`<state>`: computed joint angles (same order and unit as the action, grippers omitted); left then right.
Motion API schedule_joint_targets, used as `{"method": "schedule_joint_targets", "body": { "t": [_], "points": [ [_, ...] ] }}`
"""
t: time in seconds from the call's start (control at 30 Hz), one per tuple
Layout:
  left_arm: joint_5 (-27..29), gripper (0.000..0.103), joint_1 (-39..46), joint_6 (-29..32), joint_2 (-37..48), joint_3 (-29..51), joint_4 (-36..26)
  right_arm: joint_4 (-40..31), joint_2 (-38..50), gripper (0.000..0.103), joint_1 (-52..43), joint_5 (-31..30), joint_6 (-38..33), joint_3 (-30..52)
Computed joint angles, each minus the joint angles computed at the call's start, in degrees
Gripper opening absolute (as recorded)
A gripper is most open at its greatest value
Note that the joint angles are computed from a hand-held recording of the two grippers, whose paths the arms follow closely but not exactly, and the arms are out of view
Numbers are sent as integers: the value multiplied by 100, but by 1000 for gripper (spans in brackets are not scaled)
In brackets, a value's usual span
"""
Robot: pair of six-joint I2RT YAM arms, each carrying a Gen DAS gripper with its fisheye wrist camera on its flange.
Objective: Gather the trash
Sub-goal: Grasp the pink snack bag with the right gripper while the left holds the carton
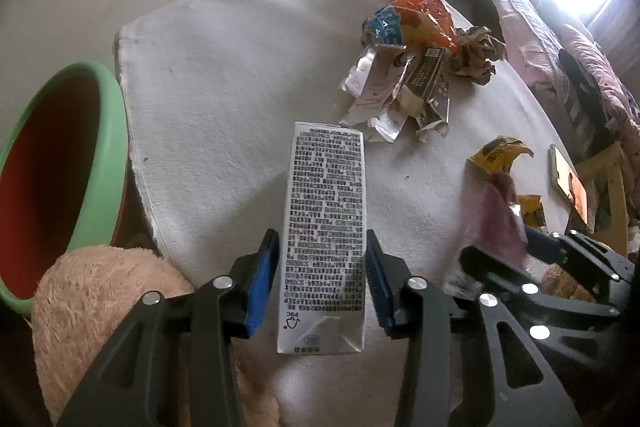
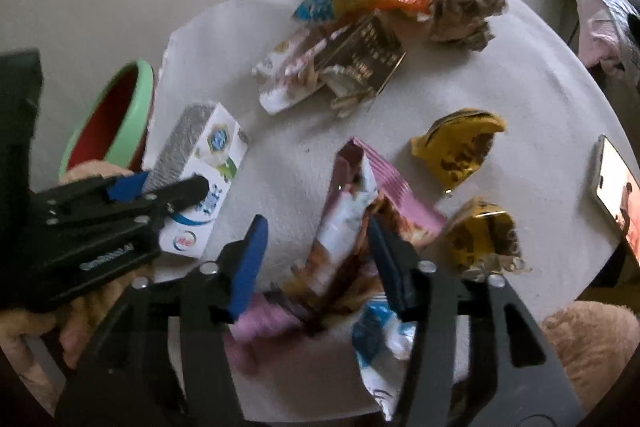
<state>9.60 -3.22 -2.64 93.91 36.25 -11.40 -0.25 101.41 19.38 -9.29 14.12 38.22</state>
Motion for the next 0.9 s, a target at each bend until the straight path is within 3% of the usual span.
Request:
{"method": "schedule_joint_targets", "body": {
  "t": [0.13, 0.4, 0.5, 0.73, 0.9],
  "points": [
    [-47, 44, -35, 25, -3, -14, 17, 76, 44, 52, -220, -269, 97, -85],
    [5, 42, 39, 67, -136, -88, 27, 23, 130, 51, -127, -229, 51, -27],
    [43, 37, 81, 65, -137, -113, 55, 61, 169, 31, -66, -174, 60, -10],
    [53, 37, 81, 57, -308, -165, 57, 204, -47, 13, -154, -152, 158, -205],
    [129, 37, 126, 126, -717, -206, -113, 249, -202, 10, -185, -118, 226, -295]
  ]
}}
